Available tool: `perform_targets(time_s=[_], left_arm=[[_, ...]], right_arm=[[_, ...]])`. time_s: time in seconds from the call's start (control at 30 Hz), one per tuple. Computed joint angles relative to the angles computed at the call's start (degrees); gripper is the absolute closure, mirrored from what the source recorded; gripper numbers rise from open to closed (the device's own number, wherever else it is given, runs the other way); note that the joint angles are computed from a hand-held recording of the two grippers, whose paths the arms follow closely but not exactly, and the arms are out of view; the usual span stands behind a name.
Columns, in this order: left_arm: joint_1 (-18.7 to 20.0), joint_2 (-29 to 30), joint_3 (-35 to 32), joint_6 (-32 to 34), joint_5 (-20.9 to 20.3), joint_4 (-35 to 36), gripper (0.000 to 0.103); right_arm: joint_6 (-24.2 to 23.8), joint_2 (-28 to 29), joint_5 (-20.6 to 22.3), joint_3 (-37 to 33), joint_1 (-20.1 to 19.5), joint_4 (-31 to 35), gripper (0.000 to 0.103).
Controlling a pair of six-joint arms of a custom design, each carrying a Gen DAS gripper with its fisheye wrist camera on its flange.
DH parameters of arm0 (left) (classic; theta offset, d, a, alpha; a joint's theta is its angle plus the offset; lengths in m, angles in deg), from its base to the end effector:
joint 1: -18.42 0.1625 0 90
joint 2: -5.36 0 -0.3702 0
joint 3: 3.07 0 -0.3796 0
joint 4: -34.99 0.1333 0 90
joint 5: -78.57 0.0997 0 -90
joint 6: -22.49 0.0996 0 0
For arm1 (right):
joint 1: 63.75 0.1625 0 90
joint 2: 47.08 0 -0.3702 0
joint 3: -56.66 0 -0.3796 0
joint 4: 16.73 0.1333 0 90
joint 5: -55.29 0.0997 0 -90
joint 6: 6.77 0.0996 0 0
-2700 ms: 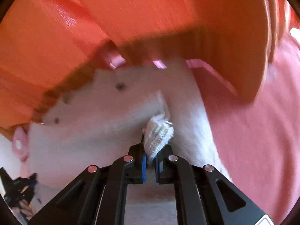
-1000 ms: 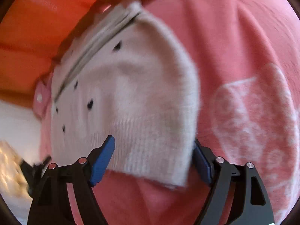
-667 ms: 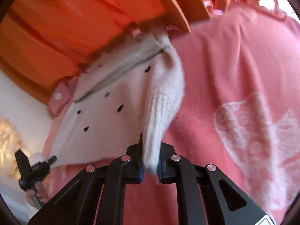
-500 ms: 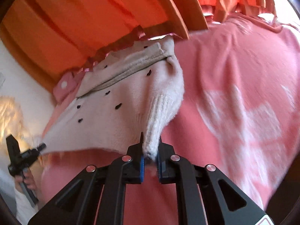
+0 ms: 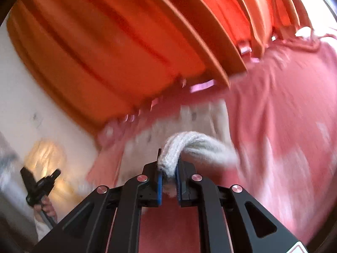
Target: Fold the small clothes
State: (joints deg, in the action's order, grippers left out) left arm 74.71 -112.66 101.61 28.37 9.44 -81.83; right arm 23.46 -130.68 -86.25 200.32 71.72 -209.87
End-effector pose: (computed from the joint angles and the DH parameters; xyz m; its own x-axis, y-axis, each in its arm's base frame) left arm -0.0437 -0.3696 0.5701 -0.8566 0.3909 -0.3369 0.5146 0.5989 -0.6136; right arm 0.2853 -0.2031 0.2243 -0.9684 0.1989 0.1503 -0.0383 0.4770 -0.8781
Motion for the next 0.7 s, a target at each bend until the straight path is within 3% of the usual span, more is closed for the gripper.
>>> perform_targets(time_s=[0.03, 0.1, 0.13, 0.23, 0.33, 0.5, 0.63, 0.7], left_arm=[[1.73, 4.84, -0.12, 1.41, 0.04, -4.25, 0.103], [4.0, 10.68, -0.74, -0.54, -0.54, -7.11, 0.103], [5.57, 12.83, -1.33, -1.02, -3.82, -6.46, 0.103], [5.89, 11.35, 1.74, -0.89, -5.27, -2.48, 0.103], [7.2, 5.24, 6.62, -3.89, -5.92, 8.54, 0.103], [14.0, -3.89, 12.99, -12.76, -11.0, 24.91, 0.102], [16.48, -8.82, 17.26, -16.24, -13.58, 26.94, 0.1], [16.25, -10.3, 18.78, -16.82, -13.62, 25.72, 0.083]], right_arm=[[-3.81, 3.31, 0.64, -1.86, -4.14, -4.54, 0.094], [-7.06, 7.71, 4.49, -5.19, -11.42, -7.89, 0.094], [-6.51, 9.5, 4.49, -6.6, -13.02, -7.87, 0.094], [-6.78, 12.79, 6.83, -7.45, -14.52, -10.17, 0.094], [-6.2, 13.9, 3.45, -6.94, -12.01, -8.13, 0.094], [1.01, 11.76, -1.52, -2.36, -6.01, -3.61, 0.093], [8.4, 10.0, -4.26, 0.29, -1.65, 1.01, 0.093], [12.13, 8.86, -5.06, 1.22, 0.07, 4.08, 0.093]])
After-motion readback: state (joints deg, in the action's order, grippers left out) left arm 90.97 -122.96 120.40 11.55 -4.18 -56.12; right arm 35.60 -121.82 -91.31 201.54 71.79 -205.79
